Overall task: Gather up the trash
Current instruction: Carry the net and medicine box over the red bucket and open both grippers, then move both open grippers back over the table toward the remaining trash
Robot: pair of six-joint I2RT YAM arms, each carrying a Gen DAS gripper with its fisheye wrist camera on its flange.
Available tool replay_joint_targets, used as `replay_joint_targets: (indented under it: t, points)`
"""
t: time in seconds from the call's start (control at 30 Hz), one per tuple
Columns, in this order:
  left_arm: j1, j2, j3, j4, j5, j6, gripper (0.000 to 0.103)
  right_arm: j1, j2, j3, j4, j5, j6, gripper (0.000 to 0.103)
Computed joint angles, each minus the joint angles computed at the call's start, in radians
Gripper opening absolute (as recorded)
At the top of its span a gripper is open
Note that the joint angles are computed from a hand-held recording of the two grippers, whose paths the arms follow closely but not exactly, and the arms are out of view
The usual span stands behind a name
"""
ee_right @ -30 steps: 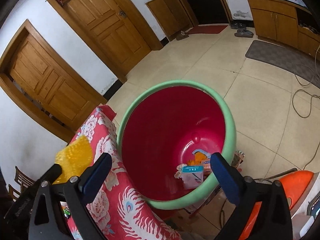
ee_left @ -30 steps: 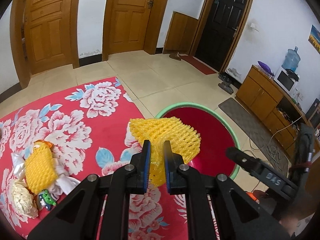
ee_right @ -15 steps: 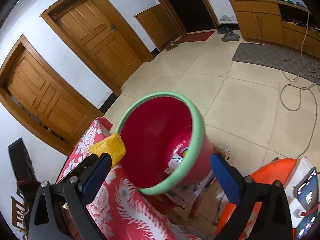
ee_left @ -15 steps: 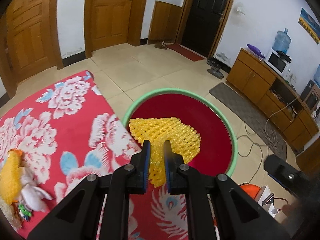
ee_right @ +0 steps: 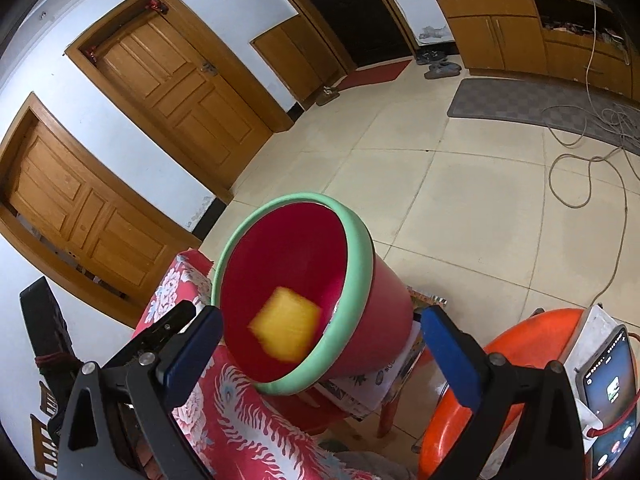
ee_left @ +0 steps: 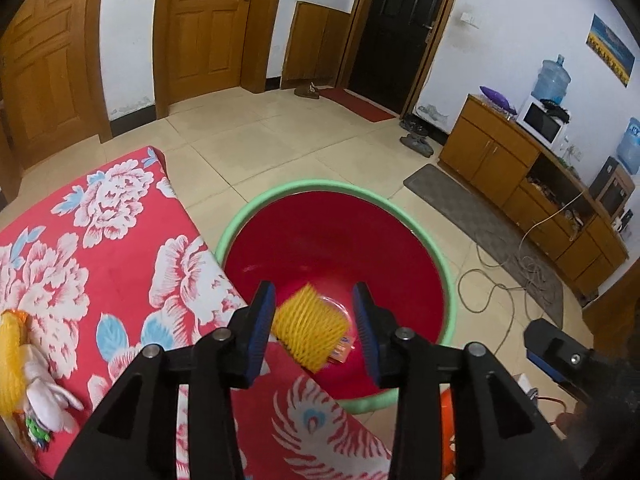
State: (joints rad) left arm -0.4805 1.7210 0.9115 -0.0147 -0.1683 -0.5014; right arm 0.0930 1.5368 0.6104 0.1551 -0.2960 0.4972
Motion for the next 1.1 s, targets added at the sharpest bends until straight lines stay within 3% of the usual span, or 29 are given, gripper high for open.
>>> replay_joint_targets:
  t: [0.33, 0.7, 1.1]
  points:
    - [-0.046, -0.196, -0.104, -0.105, -0.109, -0.082, 0.057, 0.043, -0.118, -0.037, -0.037, -0.015, -0.027, 0.101]
    - [-0.072, -0.562, -0.313, -0.323, -0.276, -0.205, 0.062, 0.173, -0.234, -0.078, -0.085, 0.006, -0.031, 0.101]
    - [0.104, -0.890, -0.462, -0.563, -0.320, -0.226, 0.062, 0.340, -0.226, -0.080, -0.099, 0.067, -0.022, 0.101]
